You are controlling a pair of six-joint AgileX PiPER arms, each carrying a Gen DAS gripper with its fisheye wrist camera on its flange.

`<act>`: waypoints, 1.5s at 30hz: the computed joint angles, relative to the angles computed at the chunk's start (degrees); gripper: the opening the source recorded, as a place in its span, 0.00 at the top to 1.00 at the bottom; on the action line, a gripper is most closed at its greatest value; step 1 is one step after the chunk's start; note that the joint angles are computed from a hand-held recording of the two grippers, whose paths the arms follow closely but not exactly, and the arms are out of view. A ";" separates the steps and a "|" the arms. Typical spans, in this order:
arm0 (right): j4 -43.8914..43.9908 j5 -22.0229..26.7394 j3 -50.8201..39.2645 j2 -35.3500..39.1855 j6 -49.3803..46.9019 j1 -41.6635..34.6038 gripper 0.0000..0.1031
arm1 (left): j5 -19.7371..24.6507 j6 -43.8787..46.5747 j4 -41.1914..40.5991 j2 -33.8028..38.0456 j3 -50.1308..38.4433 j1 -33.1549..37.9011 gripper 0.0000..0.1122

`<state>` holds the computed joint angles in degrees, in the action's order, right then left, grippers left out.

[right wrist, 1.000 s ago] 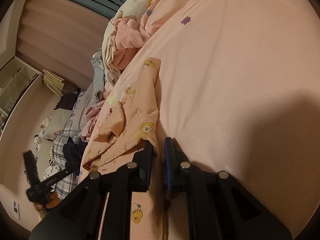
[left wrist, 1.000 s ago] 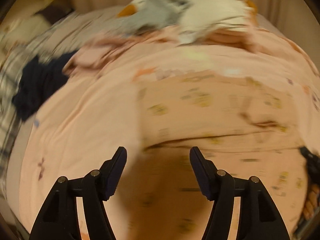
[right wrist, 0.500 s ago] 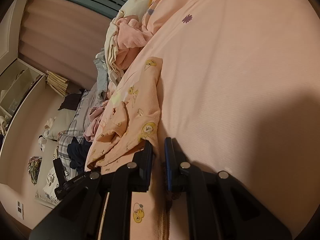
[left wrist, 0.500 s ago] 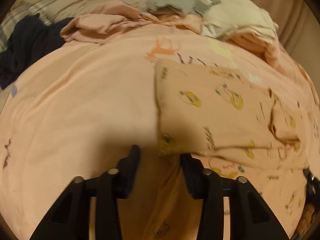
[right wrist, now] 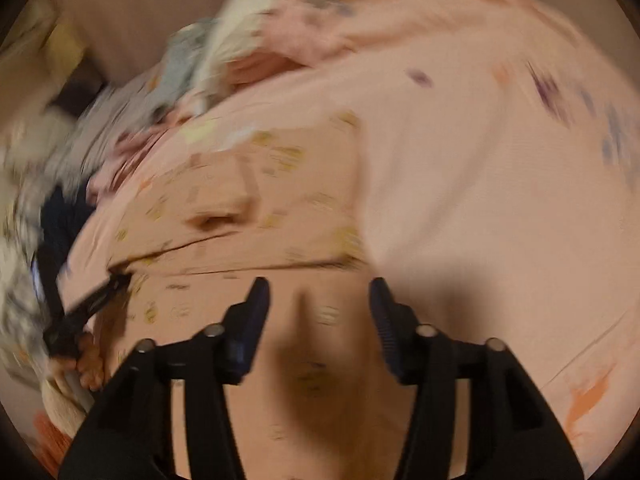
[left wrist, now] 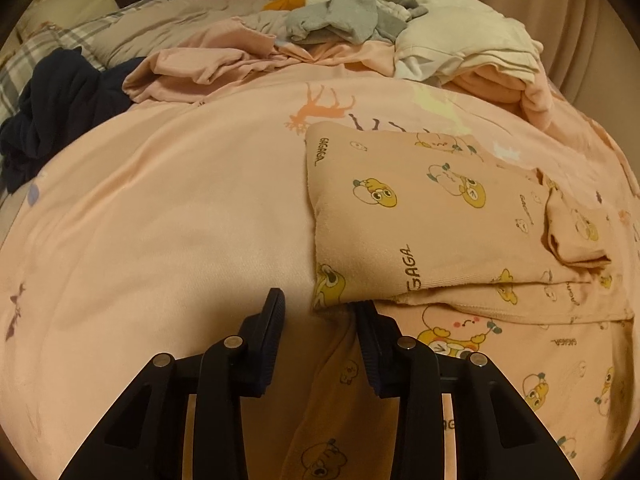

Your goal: Fold small clothes

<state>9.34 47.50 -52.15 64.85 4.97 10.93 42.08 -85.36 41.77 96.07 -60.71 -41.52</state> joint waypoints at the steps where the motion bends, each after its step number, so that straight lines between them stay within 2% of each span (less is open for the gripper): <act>1: -3.55 1.28 -4.06 1.64 2.99 5.73 0.31 | -0.58 -0.05 -0.23 -0.23 0.28 0.30 0.67; 2: -7.91 1.35 -7.42 3.95 7.11 11.12 0.29 | -1.09 -0.13 -0.33 -0.39 0.53 0.52 0.67; 4: -11.84 1.12 -12.91 9.65 9.72 16.80 0.27 | -1.78 -0.16 -0.31 -0.58 0.84 0.78 0.67; 5: -14.97 1.51 -17.29 15.18 11.96 19.80 0.28 | -1.91 -0.45 -0.12 -0.65 1.01 0.73 0.67; 7: -18.57 6.52 -25.00 25.10 15.14 22.27 0.31 | -2.06 -0.60 -0.03 -0.72 1.10 0.73 0.67; 9: -23.27 10.62 -29.96 33.38 17.39 24.59 0.48 | -2.21 -0.61 -0.08 -0.73 1.13 0.81 0.67; 11: -28.75 12.90 -32.34 38.97 21.08 26.12 0.84 | -2.15 -0.55 -0.02 -0.71 1.12 0.78 0.67; 12: -28.83 13.42 -33.21 40.12 21.88 25.74 0.87 | -2.21 -0.44 0.03 -0.75 1.12 0.80 0.67; 13: -27.74 11.82 -32.71 39.41 22.46 24.86 0.92 | -2.36 -0.46 0.12 -0.79 1.22 0.80 0.67; 16: -17.87 2.63 -27.44 31.41 20.00 18.37 0.93 | -2.69 -0.81 0.35 -0.90 1.44 0.79 0.67; 18: -7.69 -0.11 -25.14 27.06 15.87 11.35 0.93 | -2.70 -0.86 0.33 -0.91 1.44 0.78 0.67; 21: 2.22 -1.28 -20.90 22.77 11.75 1.78 0.93 | -2.58 -0.77 0.34 -0.82 1.35 0.77 0.67; 26: 11.45 -1.98 -12.56 20.92 5.84 -10.56 0.93 | -2.24 0.76 -0.85 -0.75 0.91 1.05 0.67; 30: 21.03 -1.18 -9.58 21.48 -1.81 -16.52 0.93 | -2.34 13.93 -12.14 -1.89 -1.09 5.16 0.66; 31: 20.22 -0.46 -10.04 21.50 -1.63 -16.35 0.90 | -2.87 17.16 -15.36 -2.46 -1.09 6.60 0.66; 33: 13.10 1.15 -12.05 21.37 3.08 -13.50 0.84 | -4.44 22.05 -22.22 -5.20 0.54 9.91 0.67; 34: 10.95 1.38 -12.62 21.48 4.36 -13.24 0.75 | -5.65 23.02 -24.36 -7.11 2.18 11.06 0.67; 35: 8.05 1.82 -13.13 20.98 6.46 -12.43 0.71 | -6.32 22.39 -24.37 -8.20 3.33 11.29 0.67; 36: 6.74 1.60 -12.58 19.00 6.81 -12.45 0.71 | -4.70 19.72 -22.08 -9.11 3.66 10.50 0.67; 37: 7.65 0.73 -11.49 17.79 4.87 -14.17 0.71 | -0.79 15.72 -17.50 -8.69 3.04 8.76 0.70; 39: 7.48 0.09 -10.42 14.13 4.30 -14.75 0.71 | 10.27 7.31 -6.41 -4.98 1.17 4.94 0.74; 40: 8.29 0.53 -10.66 13.84 2.65 -15.81 0.71 | 13.30 5.48 -3.34 -3.78 1.81 4.49 0.74; 41: 8.52 0.80 -10.89 13.30 2.25 -15.49 0.71 | 14.05 3.58 -2.57 -4.19 2.79 4.23 0.74; 42: 8.85 1.47 -11.31 12.86 1.64 -14.98 0.71 | 12.50 3.36 -4.09 -6.31 4.31 5.02 0.74; 45: 7.73 0.64 -11.93 12.64 2.45 -11.28 0.71 | 1.92 6.43 -12.08 -15.63 9.21 9.75 0.74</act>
